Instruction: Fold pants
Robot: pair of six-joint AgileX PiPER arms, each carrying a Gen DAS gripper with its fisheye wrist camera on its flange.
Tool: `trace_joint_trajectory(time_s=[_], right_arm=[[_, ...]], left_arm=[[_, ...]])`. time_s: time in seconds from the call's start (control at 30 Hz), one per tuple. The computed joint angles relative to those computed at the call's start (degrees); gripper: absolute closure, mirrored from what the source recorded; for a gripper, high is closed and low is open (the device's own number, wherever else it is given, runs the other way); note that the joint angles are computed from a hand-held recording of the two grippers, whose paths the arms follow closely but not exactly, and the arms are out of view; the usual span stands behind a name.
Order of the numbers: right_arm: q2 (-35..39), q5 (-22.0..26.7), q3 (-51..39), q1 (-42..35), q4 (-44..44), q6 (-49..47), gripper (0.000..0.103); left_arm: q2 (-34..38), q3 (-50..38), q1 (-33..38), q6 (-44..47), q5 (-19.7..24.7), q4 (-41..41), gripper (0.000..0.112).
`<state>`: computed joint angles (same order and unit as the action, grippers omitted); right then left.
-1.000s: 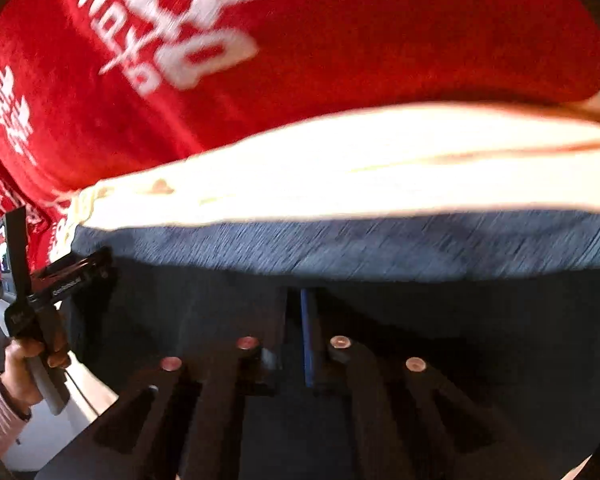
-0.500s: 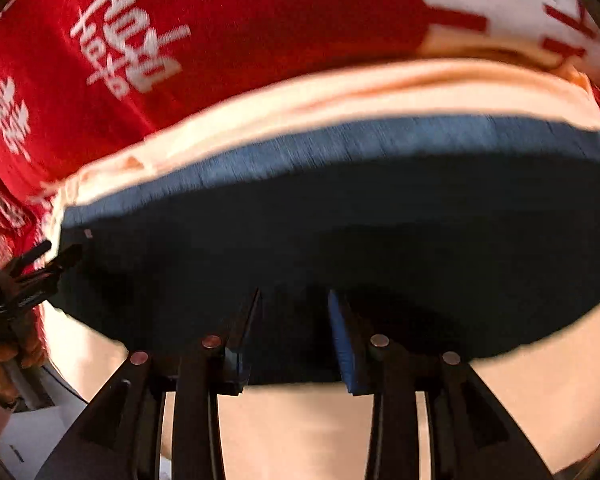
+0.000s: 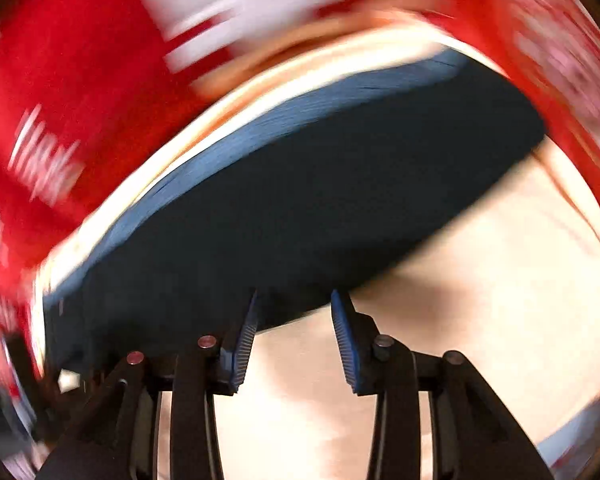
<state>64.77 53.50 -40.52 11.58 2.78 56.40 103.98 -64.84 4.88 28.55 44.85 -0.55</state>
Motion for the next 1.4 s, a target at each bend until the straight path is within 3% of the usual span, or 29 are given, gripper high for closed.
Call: trace_joint_trajectory(time_s=[0.1,0.17,0.2,0.27,0.3,0.37,0.43,0.47,0.5,0.53,0.7,0.87,1.03,1.13,1.27,1.4], right_arm=[[-4.40,-0.89,4.49,-15.01,3.75,-7.53,0.062],[-3.57,-2.47,5.49,-24.82,9.26,-17.10,0.062],[-2.28,-2.64,5.25,-28.49,12.11,-21.59,0.069],[-0.40,-2.83,3.42,-30.84,13.84,-25.50,0.093],[-0.22,-3.07,2.06,-29.50,12.08,-25.07,0.093],[1.44,-3.47,0.71,-23.38,4.80,-20.66,0.093],[2.97,-2.00,1.14,-22.39,1.42,-19.56,0.092],[3.02,-1.99,2.14,-24.13,1.93,-20.50,0.088],[0.91,-1.37,3.81,-27.78,2.84,-22.23,0.069],[-0.30,-0.25,4.00,-29.34,2.52,-21.66,0.062],[-5.07,9.27,1.12,-34.61,2.96,-28.74,0.062],[-6.71,13.80,-2.68,-23.10,3.30,-26.07,0.060],[-3.81,10.84,-4.98,-2.30,2.73,-17.12,0.060],[-1.04,6.90,-4.82,5.03,4.20,-13.32,0.060],[0.65,5.88,-5.24,7.78,6.44,-12.61,0.060],[0.38,6.17,-4.52,9.57,7.59,-11.50,0.060]], left_arm=[[-1.34,1.97,-1.20,-1.47,-2.46,2.07,0.012],[-1.93,2.58,-2.15,-3.45,-2.64,2.97,0.012],[-1.92,2.50,-2.43,-4.47,-2.34,3.36,0.012],[-1.88,2.51,-3.09,-6.44,-2.10,4.26,0.012],[-2.06,2.95,-3.58,-7.32,-2.43,4.72,0.012],[-2.41,3.68,-4.30,-8.81,-3.24,5.82,0.012],[-2.51,3.90,-5.08,-10.54,-3.22,6.82,0.012],[-1.80,2.69,-5.22,-10.86,-2.49,7.16,0.012],[-1.63,2.04,-5.71,-11.77,-1.55,7.91,0.012],[-1.81,1.95,-4.64,-10.66,-1.12,7.96,0.012],[-4.44,0.72,-5.69,-9.44,2.64,7.01,0.012],[-8.19,-0.56,-3.77,-10.24,5.48,6.68,0.012],[-4.20,-3.91,1.29,-13.82,7.41,9.92,0.012],[-1.25,-1.89,2.10,-13.94,4.80,12.72,0.012],[-6.29,8.30,0.69,-15.24,-3.73,17.26,0.012],[-5.65,5.84,0.30,-16.21,0.66,16.66,0.012]])
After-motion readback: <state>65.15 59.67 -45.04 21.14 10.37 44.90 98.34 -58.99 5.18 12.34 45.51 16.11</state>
